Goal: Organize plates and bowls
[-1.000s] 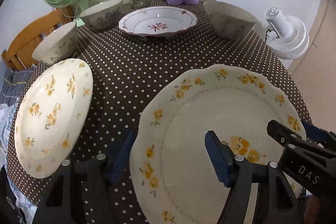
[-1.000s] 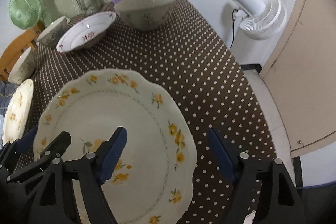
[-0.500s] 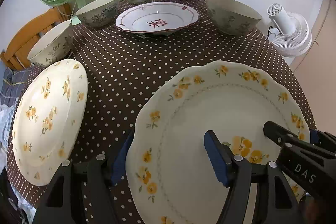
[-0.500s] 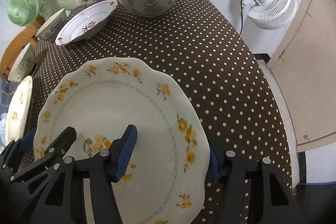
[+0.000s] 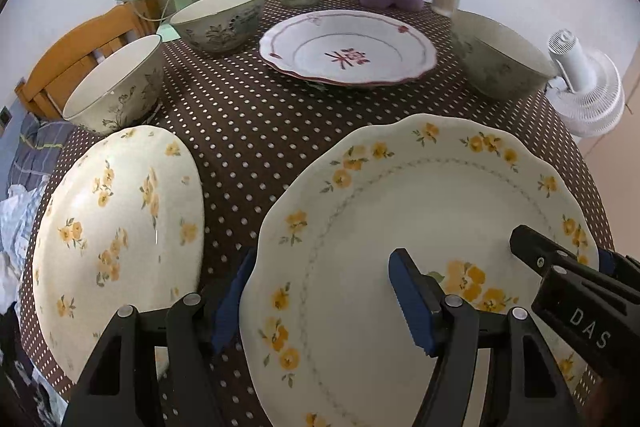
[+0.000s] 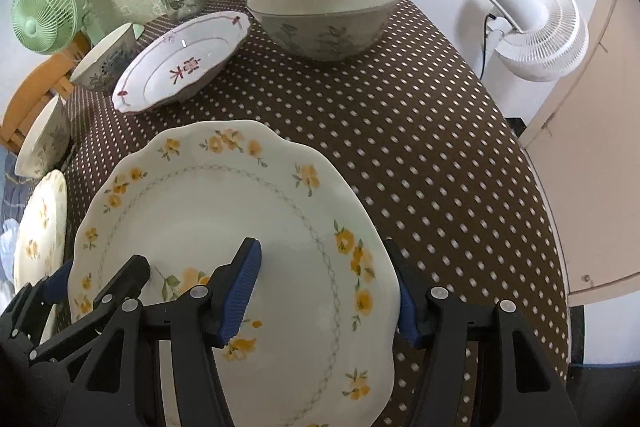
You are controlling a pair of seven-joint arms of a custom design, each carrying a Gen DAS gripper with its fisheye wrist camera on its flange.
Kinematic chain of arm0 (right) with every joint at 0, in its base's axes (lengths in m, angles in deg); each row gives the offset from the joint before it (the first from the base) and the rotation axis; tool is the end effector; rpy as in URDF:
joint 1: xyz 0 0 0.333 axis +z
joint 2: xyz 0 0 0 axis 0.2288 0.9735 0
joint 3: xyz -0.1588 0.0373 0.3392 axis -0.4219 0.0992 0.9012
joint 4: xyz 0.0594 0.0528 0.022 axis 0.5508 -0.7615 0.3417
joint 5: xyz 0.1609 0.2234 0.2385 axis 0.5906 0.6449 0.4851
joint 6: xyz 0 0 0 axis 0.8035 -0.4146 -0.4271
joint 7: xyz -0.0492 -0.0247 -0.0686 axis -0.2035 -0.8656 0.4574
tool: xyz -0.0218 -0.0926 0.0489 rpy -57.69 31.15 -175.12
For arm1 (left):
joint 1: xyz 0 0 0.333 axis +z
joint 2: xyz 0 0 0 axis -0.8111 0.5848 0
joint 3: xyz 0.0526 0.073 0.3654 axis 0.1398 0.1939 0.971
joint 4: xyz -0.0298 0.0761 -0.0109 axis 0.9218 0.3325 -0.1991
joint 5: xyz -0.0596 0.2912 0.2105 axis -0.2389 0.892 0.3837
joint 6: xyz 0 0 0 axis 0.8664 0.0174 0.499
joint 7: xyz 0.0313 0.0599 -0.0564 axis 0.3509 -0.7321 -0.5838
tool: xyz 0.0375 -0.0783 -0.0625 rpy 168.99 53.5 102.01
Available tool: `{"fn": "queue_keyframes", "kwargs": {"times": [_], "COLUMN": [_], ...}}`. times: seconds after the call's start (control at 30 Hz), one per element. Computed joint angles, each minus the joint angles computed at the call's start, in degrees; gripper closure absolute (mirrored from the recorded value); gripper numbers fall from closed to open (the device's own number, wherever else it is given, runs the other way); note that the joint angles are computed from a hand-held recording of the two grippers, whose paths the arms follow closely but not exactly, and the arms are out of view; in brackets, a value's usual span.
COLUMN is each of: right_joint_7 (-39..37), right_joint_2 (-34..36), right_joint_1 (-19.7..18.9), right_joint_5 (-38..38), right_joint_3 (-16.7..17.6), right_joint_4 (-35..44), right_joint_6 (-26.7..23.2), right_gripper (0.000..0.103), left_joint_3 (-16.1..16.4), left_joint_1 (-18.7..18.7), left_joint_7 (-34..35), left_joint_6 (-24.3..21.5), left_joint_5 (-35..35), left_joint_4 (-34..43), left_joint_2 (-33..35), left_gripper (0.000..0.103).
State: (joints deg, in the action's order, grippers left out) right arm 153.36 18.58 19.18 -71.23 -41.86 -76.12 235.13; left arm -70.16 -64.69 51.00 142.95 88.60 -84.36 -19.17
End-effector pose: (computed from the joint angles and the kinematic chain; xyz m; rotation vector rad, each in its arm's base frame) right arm 0.4096 0.1443 0.4190 -1.8630 1.9657 -0.3936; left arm 0.4034 -0.2164 0.4271 -2.0122 1.8038 -0.4712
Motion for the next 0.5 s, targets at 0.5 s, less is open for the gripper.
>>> {"fn": "queue_keyframes", "kwargs": {"times": [0.5], "right_joint_7": [5.2], "right_joint_2": [2.5], "right_joint_1": [0.3], "right_joint_5": [-10.0], "right_joint_3": [-1.3], "right_joint_4": [3.5], "right_joint_6": [-1.6], "right_gripper": [0.036], "left_joint_3": [0.7], "left_joint_1": [-0.1], "left_joint_7": [-0.4], "left_joint_6": [0.2], "left_joint_5": [0.1], "left_joint_4": [0.7], "left_joint_2": [0.7], "left_gripper": [0.023]}}
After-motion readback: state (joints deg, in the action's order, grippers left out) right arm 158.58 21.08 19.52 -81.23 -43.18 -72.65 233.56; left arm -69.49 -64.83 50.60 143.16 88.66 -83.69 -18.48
